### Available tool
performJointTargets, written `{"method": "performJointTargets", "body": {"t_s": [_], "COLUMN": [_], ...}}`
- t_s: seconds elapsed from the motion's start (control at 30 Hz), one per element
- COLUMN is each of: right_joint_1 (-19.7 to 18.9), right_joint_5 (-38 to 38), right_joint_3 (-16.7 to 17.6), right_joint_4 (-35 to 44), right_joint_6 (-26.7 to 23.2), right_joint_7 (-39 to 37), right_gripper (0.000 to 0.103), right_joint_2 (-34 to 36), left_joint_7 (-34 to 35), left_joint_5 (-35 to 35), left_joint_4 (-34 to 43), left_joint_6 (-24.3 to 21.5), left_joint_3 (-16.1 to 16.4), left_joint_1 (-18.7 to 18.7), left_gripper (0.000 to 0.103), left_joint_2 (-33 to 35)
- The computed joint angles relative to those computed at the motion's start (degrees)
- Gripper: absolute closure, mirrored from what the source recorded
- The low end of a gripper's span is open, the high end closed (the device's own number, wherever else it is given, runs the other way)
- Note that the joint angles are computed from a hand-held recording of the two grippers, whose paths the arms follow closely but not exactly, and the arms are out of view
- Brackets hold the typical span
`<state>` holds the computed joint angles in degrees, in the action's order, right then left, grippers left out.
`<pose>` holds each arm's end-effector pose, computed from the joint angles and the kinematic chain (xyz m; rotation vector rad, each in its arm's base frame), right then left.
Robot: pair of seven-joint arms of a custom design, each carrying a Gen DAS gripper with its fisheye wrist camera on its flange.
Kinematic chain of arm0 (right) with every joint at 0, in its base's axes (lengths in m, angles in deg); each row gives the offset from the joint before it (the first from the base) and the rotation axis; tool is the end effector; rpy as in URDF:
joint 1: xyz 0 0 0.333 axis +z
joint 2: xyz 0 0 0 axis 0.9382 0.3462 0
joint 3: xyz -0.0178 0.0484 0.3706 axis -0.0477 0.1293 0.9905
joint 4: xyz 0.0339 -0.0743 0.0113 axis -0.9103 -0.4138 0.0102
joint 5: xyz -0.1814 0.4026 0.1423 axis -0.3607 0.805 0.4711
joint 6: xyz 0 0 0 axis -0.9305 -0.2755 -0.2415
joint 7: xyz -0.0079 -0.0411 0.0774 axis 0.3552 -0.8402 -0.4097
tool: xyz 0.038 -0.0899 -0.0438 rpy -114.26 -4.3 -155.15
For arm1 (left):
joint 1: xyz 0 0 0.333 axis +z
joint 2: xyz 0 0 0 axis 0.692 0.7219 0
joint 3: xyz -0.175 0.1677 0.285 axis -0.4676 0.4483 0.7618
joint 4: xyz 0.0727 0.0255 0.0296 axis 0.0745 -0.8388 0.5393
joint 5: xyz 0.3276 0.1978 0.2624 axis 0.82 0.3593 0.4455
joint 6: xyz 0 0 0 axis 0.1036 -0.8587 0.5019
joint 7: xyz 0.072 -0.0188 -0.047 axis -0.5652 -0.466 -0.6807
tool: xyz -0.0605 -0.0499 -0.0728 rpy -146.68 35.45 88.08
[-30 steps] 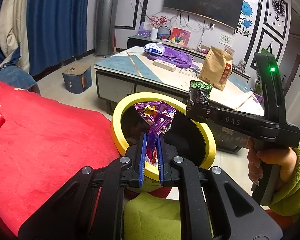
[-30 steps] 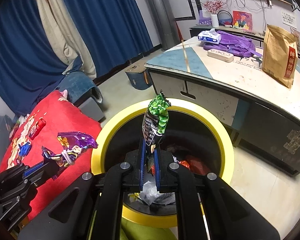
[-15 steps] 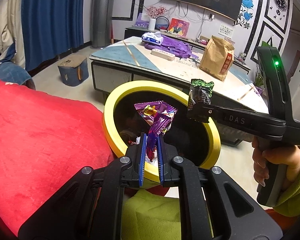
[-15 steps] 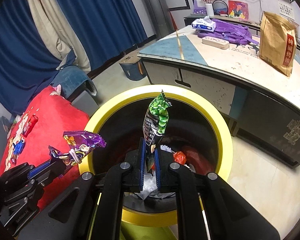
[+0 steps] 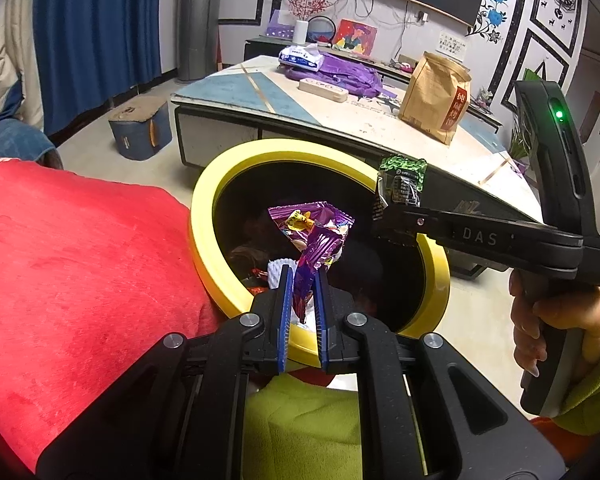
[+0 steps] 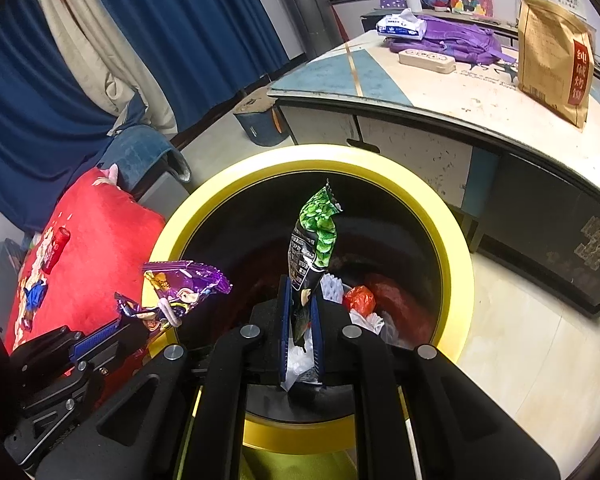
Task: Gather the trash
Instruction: 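Carry both wrappers over the yellow bin and open both tools to drop them, then move both open tools back over the blue glove and chocolate bar on the bed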
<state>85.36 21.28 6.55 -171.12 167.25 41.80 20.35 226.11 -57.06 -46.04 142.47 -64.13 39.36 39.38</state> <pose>0.6345 0.3005 0.4344 -1.6986 1.7244 -0.2378 0.6007 -0.0856 0.4356 -1.5421 2.1880 -0.9804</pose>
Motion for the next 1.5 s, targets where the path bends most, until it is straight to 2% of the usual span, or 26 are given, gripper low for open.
{"method": "performJointTargets", "body": {"t_s": [0.17, 0.3, 0.37, 0.43, 0.5, 0.57, 0.63, 0.7, 0.77, 0.8, 0.83, 0.9, 1.03, 1.13, 1.23, 1.3, 1.37, 1.43, 1.5], "right_joint_1": [-0.17, -0.67, -0.38, -0.15, 0.14, 0.57, 1.44, 2.33, 3.23, 3.90, 4.39, 5.39, 10.02, 13.25, 14.62, 14.61, 14.70, 14.75, 13.71], "right_joint_5": [0.40, 1.38, 0.94, 0.58, -0.07, -1.03, -2.80, -4.97, -7.57, -9.39, -11.05, -14.52, -27.58, -39.15, -47.99, -52.02, -56.37, -61.14, -62.48], "right_joint_3": [0.12, 0.45, -0.04, -0.36, -0.80, -1.40, -2.61, -3.89, -5.09, -5.94, -6.58, -7.86, -13.63, -17.71, -19.42, -19.26, -19.08, -18.89, -17.49], "right_joint_4": [0.01, -0.21, -0.26, -0.42, -0.57, -0.72, -0.94, -1.27, -1.43, -1.47, -1.56, -1.68, -1.58, -1.03, -0.34, 0.16, 0.71, 1.22, 1.62], "right_joint_6": [-0.12, 0.26, 0.34, 0.57, 0.67, 0.80, 0.96, 1.45, 1.87, 1.91, 2.19, 2.64, 3.75, 4.40, 4.76, 4.93, 4.60, 4.68, 4.59], "right_joint_7": [0.12, 0.19, 0.91, 1.63, 2.58, 3.79, 6.03, 8.67, 11.25, 12.82, 14.18, 17.04, 28.16, 37.68, 44.69, 47.40, 50.31, 53.63, 53.75], "right_gripper": [0.092, 0.079, 0.076, 0.070, 0.067, 0.065, 0.058, 0.054, 0.052, 0.049, 0.046, 0.043, 0.030, 0.026, 0.026, 0.024, 0.018, 0.018, 0.018], "right_joint_2": [0.08, 0.01, -0.05, -0.14, -0.28, -0.41, -0.68, -1.04, -1.29, -1.42, -1.59, -1.88, -2.68, -3.22, -3.59, -3.80, -4.04, -4.24, -4.26], "left_joint_7": [-1.12, -1.86, -2.15, -1.96, -1.36, -1.20, -1.32, -0.61, 0.37, 0.83, 1.30, 2.08, 1.71, 2.05, 1.93, 2.07, 1.84, 2.23, 2.46], "left_joint_5": [0.95, 1.37, 1.83, 1.29, 0.26, -0.11, -0.62, -1.51, -2.64, -3.44, -4.50, -6.01, -6.47, -7.23, -7.50, -8.05, -8.23, -8.90, -9.32], "left_joint_4": [1.04, 1.11, 0.95, 0.97, 0.94, 0.83, 0.47, 0.12, -0.60, -0.87, -1.09, -1.40, -2.34, -3.03, -3.73, -4.21, -4.51, -4.86, -5.23], "left_joint_6": [-1.20, -1.17, -0.86, -1.25, -1.48, -1.25, -0.62, 0.49, 1.96, 2.46, 2.94, 3.04, 5.06, 5.79, 7.36, 7.99, 8.60, 9.46, 10.29], "left_joint_3": [-0.10, -0.36, -0.46, -0.44, -0.40, -0.35, -0.29, -0.27, -0.14, 0.01, 0.21, 0.72, 1.37, 2.10, 2.64, 3.23, 3.65, 4.21, 4.61], "left_joint_1": [0.28, 0.53, 0.57, 0.69, 0.79, 0.83, 0.83, 0.68, 0.42, 0.26, 0.10, -0.18, -0.75, -1.22, -1.65, -1.89, -2.14, -2.43, -2.78], "left_gripper": [0.097, 0.097, 0.096, 0.083, 0.075, 0.071, 0.058, 0.050, 0.035, 0.022, 0.015, 0.011, 0.011, 0.011, 0.011, 0.011, 0.011, 0.011, 0.011], "left_joint_2": [1.23, 1.55, 1.53, 1.47, 1.32, 1.22, 0.76, 0.31, -0.64, -1.07, -1.56, -2.43, -3.87, -4.90, -5.70, -6.34, -6.79, -7.33, -7.78]}}
